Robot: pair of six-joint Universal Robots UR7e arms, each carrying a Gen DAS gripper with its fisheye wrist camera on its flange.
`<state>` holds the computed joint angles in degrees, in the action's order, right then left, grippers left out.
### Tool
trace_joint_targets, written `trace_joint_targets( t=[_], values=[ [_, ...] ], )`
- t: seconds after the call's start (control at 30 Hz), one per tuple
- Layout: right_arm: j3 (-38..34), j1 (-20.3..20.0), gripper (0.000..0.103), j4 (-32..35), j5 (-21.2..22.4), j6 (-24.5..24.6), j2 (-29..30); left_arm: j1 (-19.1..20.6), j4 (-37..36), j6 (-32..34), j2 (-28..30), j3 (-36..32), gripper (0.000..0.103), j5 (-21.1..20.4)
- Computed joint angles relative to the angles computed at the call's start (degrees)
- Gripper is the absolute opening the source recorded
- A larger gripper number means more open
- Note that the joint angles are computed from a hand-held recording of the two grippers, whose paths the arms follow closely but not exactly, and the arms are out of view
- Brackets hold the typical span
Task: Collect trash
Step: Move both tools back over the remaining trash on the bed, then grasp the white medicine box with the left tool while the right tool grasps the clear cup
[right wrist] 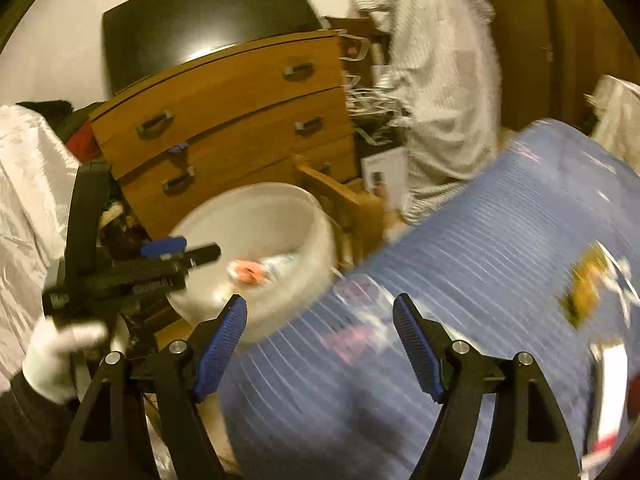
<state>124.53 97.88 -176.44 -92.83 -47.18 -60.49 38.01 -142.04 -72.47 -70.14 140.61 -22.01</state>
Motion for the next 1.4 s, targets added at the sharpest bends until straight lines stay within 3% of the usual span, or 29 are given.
trace_joint_targets(
  t=[0.13,0.3,0.47,0.57,0.8,0.9,0.93,1.2,1.4],
  values=[
    [6.7,-8.7,0.078,-2.3,1.4,-4.5,-9.0,-1.1,-12.3,9.8,9.2,-3.5,0.066,-1.9],
    [11.7,-20.9,0.078,-3.0,5.9,-10.3,-20.2,-1.9,-22.0,20.3,19.1,-9.4,0.066,-5.2],
    [9.6,-30.0,0.079,-4.7,6.3,-12.0,-22.8,-2.2,-27.5,26.8,26.4,-14.8,0.068,-8.8],
    [5.6,-31.1,0.079,-3.3,2.6,-11.7,-19.6,-2.4,-28.5,29.3,30.8,-18.6,0.07,-11.5],
    [-0.5,-27.6,0.077,-0.9,-5.1,-9.5,-12.4,-2.0,-26.2,31.6,37.3,-26.5,0.07,-15.6],
    [-1.2,-27.2,0.049,-1.2,-5.9,-8.6,-12.2,-1.2,-25.8,33.2,39.4,-30.0,0.071,-17.6],
    [-1.6,-27.7,0.041,-0.2,-5.3,-8.4,-12.8,-1.0,-25.8,33.5,40.0,-31.0,0.072,-18.2],
    [-0.4,-34.7,0.041,4.6,0.7,-10.1,-21.0,1.5,-23.0,35.4,48.2,-45.1,0.079,-23.1],
    [-1.7,-38.1,0.041,8.7,4.6,-10.8,-23.3,2.4,-11.3,31.7,54.5,-57.6,0.08,-18.9]
  ],
)
